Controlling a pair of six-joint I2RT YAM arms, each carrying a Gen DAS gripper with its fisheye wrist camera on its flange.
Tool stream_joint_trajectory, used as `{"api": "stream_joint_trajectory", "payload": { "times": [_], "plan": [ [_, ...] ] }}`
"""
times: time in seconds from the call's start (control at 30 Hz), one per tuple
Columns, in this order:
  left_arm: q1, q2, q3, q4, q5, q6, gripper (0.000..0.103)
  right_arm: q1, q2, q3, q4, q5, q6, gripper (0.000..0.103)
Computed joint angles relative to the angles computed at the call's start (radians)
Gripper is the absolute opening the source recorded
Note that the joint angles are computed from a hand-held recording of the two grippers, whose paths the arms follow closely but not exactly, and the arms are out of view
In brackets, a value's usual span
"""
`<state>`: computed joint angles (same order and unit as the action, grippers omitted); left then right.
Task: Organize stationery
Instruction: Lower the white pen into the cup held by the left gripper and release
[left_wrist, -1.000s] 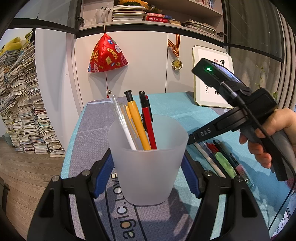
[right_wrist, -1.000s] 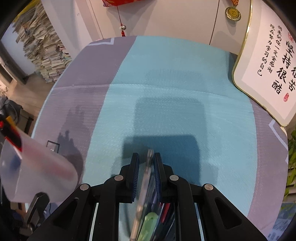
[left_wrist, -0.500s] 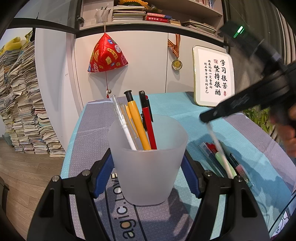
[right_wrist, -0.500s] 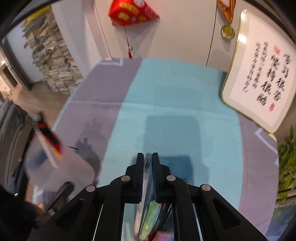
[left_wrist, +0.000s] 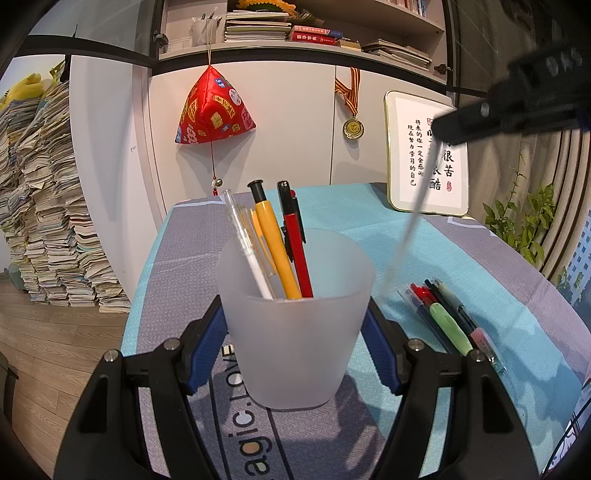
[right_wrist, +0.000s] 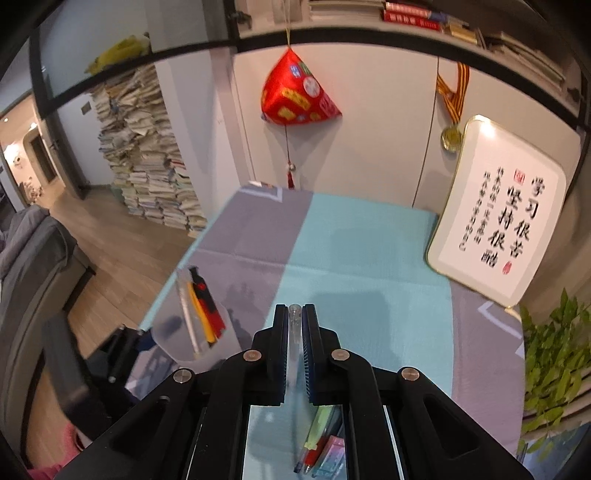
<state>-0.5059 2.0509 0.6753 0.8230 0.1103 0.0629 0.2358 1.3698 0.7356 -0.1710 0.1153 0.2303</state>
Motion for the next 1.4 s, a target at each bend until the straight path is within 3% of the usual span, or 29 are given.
{"api": "stream_joint_trajectory", "payload": {
  "times": [0.57, 1.4],
  "plan": [
    [0.001, 0.000, 0.000, 0.000, 0.001, 0.000, 0.069, 0.138, -0.177, 0.125, -0.111, 0.101, -0.040, 0.008],
    [-0.005, 0.004, 0.000, 0.004, -0.001, -0.003, 0.069, 0.105, 0.094, 0.090, -0.002, -0.054, 0.006, 0.008]
  ]
}}
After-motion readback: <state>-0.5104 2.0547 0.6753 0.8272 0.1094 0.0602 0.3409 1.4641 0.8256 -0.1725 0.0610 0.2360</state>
